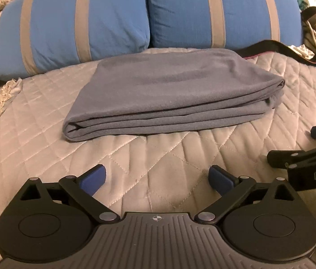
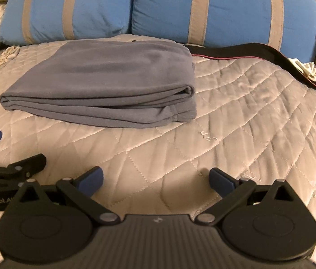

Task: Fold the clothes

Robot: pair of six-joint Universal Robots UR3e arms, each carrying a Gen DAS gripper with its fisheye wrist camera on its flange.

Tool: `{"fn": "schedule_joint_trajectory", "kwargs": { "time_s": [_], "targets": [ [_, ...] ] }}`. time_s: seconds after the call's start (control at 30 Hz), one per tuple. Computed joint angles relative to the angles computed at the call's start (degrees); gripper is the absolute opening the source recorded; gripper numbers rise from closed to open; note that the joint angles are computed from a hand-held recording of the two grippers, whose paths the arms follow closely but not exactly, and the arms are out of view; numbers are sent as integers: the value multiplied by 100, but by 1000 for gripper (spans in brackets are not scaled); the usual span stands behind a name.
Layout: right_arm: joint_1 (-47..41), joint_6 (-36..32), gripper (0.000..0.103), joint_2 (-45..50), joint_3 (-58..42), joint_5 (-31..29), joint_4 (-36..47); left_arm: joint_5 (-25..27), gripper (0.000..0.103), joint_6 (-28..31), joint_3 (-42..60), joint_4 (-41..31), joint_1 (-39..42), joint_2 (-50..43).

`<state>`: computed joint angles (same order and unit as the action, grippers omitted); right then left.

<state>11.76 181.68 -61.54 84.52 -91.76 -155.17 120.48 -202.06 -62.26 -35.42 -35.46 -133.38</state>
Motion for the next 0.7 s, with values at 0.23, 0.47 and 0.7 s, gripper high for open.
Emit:
{"fn": "schedule_joint_trajectory", "kwargs": {
  "time_s": [0.23, 0.47, 0.7],
  "targets": [
    [-110, -82, 103, -4, 47, 198, -72, -32, 102, -267, 409, -459, 43, -120],
    [-124, -95, 103, -3, 32, 224, -54, 182, 102, -434, 724, -741, -38, -290],
    [-97, -83, 103, 5, -17, 188, 11, 262, 102, -455, 650, -598, -65, -307]
  ]
}}
